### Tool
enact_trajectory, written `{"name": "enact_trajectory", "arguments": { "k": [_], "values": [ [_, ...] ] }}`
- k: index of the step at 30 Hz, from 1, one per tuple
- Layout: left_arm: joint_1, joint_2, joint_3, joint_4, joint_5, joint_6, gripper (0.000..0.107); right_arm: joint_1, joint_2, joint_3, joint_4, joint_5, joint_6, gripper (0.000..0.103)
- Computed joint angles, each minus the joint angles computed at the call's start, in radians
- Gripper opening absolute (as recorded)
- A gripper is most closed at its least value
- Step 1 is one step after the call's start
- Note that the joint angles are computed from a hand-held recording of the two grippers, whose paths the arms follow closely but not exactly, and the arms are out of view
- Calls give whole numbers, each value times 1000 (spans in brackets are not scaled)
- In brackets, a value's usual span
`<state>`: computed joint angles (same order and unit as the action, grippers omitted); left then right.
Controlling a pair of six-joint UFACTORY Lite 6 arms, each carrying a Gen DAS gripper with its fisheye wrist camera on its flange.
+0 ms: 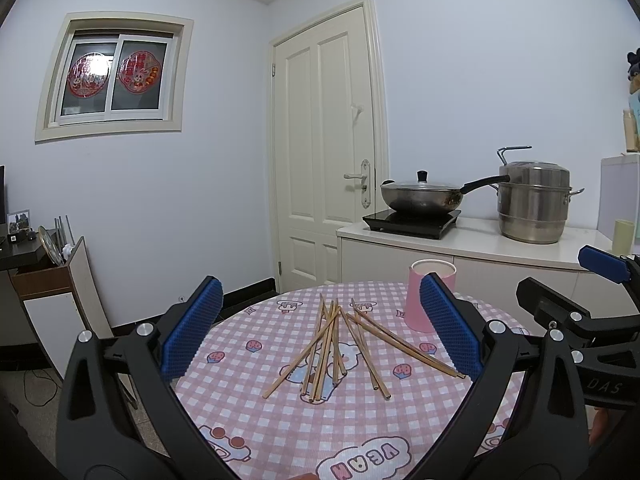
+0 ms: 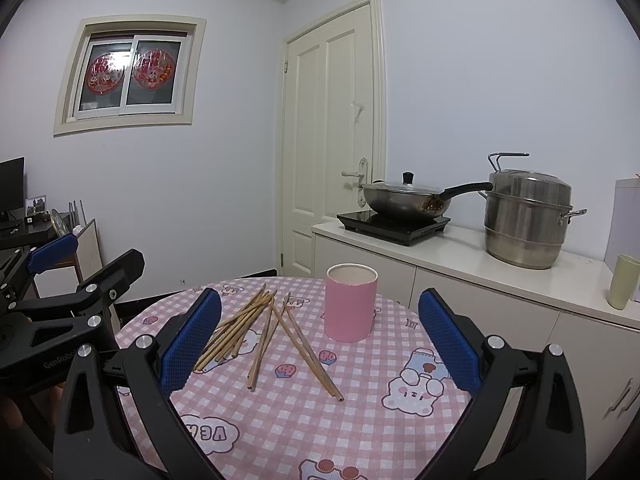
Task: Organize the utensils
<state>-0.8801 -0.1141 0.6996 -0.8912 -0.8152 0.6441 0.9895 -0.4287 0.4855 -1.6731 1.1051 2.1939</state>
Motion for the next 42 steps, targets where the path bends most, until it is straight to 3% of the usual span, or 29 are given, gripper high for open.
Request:
{"name": "enact_trajectory", "arguments": {
  "k": [32,42],
  "values": [
    [-3,36,28,-19,12,20,97,-6,3,19,18,-13,-24,95],
    [14,90,68,-20,27,22,97,-86,-14,-1,-14,-111,7,95]
  ]
}}
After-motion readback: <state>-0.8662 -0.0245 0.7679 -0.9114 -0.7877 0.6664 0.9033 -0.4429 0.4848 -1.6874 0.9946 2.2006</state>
